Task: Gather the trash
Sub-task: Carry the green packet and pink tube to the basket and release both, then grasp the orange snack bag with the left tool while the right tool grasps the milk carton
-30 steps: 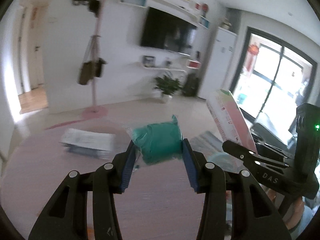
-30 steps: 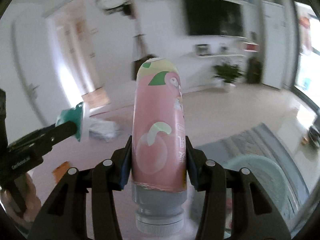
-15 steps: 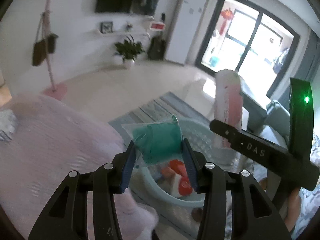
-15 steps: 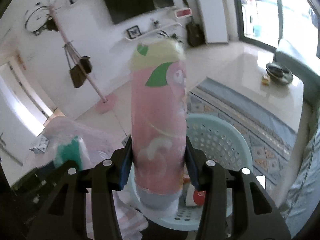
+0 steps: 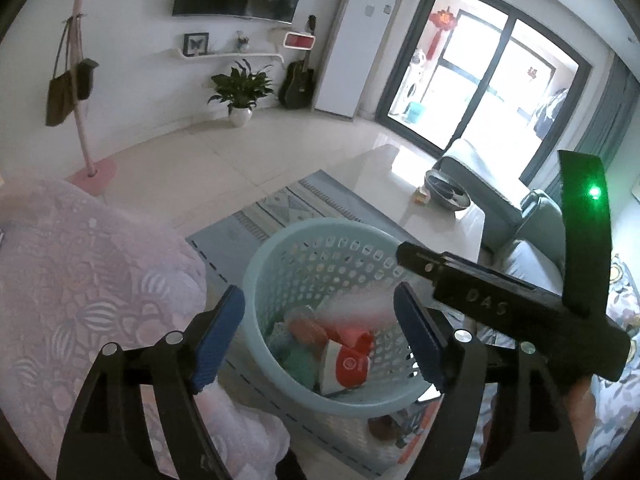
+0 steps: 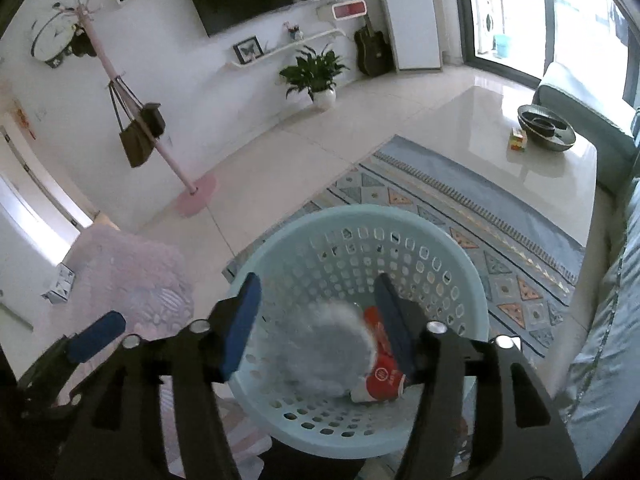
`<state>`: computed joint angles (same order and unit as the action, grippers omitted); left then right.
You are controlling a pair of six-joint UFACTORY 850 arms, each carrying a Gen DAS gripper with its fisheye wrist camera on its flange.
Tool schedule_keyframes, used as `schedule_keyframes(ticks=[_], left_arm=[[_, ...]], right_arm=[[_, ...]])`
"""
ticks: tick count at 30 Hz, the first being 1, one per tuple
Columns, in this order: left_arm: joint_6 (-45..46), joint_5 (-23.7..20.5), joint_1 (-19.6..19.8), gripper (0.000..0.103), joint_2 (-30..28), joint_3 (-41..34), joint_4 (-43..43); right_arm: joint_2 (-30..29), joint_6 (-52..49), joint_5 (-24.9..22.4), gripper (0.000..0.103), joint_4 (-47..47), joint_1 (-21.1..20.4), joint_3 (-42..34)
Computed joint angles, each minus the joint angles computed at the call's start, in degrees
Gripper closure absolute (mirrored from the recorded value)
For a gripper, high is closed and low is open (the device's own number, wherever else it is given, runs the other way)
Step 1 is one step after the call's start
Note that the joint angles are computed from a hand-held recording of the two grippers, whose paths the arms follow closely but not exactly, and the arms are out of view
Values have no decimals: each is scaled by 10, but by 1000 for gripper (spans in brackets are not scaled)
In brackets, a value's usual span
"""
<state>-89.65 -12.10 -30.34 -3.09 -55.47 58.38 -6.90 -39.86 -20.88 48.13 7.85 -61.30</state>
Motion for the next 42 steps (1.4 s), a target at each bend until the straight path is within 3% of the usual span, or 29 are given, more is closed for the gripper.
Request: schedule_keyframes(ticks=[11,17,22,27,30,32,36,39,42], left_arm=[[-122,-31,1,28,85,55,105],[-141,-100,-18,28,159,97,118],[-134,-206,-45,27,253,155,80],[-121,-360,-75,15,340,202,33],[-116,-467,-81,10,395,235,-7],[-101,-506,-68,10,424,251,-37],[-52,-496,6,10,483,288,-106],[23,-415,104,10,511,311,-184],[76,-363,155,10,516,321,-230]], right_arm=[[49,-80,-12,45,72,16,21],[82,-138,-17,45,113,57,32],[96,-188,-24,44,149,106,32],[91,-168,-15,40,113,176,20],[79,-186,-40,33,130,213,2],[75,-184,-8,24,113,249,-6],[42,-214,40,9,97,305,-34],[-12,-181,48,8,25,335,-82],[-73,-160,46,8,-58,357,-137]])
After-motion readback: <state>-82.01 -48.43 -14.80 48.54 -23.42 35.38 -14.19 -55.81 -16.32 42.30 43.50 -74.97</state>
